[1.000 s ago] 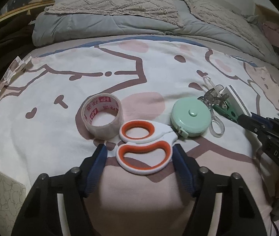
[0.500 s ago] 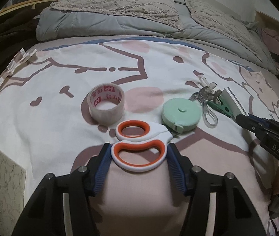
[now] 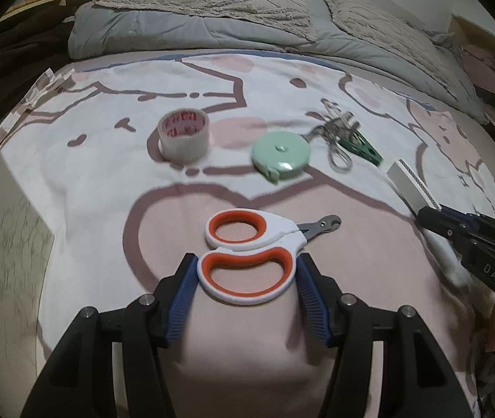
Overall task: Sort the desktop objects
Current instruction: 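Lift the white box with the right tool while the left tool lifts the scissors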
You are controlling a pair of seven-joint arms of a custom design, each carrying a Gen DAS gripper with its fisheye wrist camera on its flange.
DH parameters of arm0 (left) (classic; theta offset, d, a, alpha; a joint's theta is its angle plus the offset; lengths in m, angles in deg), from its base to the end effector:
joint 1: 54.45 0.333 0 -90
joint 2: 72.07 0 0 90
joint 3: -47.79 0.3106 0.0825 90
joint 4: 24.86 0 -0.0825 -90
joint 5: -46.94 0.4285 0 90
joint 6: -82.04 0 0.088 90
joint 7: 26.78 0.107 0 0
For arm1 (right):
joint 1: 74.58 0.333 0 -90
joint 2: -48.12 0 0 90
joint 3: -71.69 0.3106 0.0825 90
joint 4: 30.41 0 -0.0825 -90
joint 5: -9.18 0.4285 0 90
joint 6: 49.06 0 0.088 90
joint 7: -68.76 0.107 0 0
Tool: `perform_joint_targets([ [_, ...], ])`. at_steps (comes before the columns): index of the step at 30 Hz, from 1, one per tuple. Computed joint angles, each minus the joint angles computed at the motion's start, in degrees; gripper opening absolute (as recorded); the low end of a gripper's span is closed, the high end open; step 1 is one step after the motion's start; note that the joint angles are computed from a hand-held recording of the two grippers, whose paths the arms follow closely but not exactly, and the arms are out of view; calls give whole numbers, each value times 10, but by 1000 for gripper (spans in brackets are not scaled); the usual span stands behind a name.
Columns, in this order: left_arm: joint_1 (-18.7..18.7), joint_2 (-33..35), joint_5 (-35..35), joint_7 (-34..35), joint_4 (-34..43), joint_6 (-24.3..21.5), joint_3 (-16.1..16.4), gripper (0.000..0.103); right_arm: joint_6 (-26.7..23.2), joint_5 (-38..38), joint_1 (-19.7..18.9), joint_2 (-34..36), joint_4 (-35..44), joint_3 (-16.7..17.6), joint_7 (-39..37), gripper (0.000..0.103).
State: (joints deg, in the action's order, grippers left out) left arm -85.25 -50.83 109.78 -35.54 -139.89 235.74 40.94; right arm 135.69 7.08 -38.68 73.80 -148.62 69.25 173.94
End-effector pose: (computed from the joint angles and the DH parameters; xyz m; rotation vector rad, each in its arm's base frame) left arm 0.4981 -0.4173 0.2553 -2.0066 1.7270 -0.6644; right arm 0.5518 0.3706 0.2564 -2.0286 1.3923 -0.3552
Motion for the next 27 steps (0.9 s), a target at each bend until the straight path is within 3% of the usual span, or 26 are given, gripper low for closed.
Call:
perform_joint_targets([
  [3,-4,-11,-8,5,-14,-6,-8,57,6,5,-20,-18,-26,25,-2,20],
  [7,-10,-27,-18,17,-31,-22,-21,57,18,11,-100,-42,-65,114,-16,20],
  [15,-13,-74,-11,-15,-95,-14,-45,57,36,5,-205,-88,-140,231,-15,20],
  [18,-14,-88,-4,-29,-113,-16,-56,57,40,-14,-265,-101,-167,294,1,20],
  [21,-16,-101,1,-36,-129,-19,-68,57,38,-48,-372,-104,-194,402,25,20],
  [25,-18,-113,8,-53,-145,-16,-81,57,43,-78,-408,-122,-223,444,58,20],
  [27,-20,-119,17,-73,-153,-11,-85,57,46,-85,-404,-136,-236,442,78,20],
])
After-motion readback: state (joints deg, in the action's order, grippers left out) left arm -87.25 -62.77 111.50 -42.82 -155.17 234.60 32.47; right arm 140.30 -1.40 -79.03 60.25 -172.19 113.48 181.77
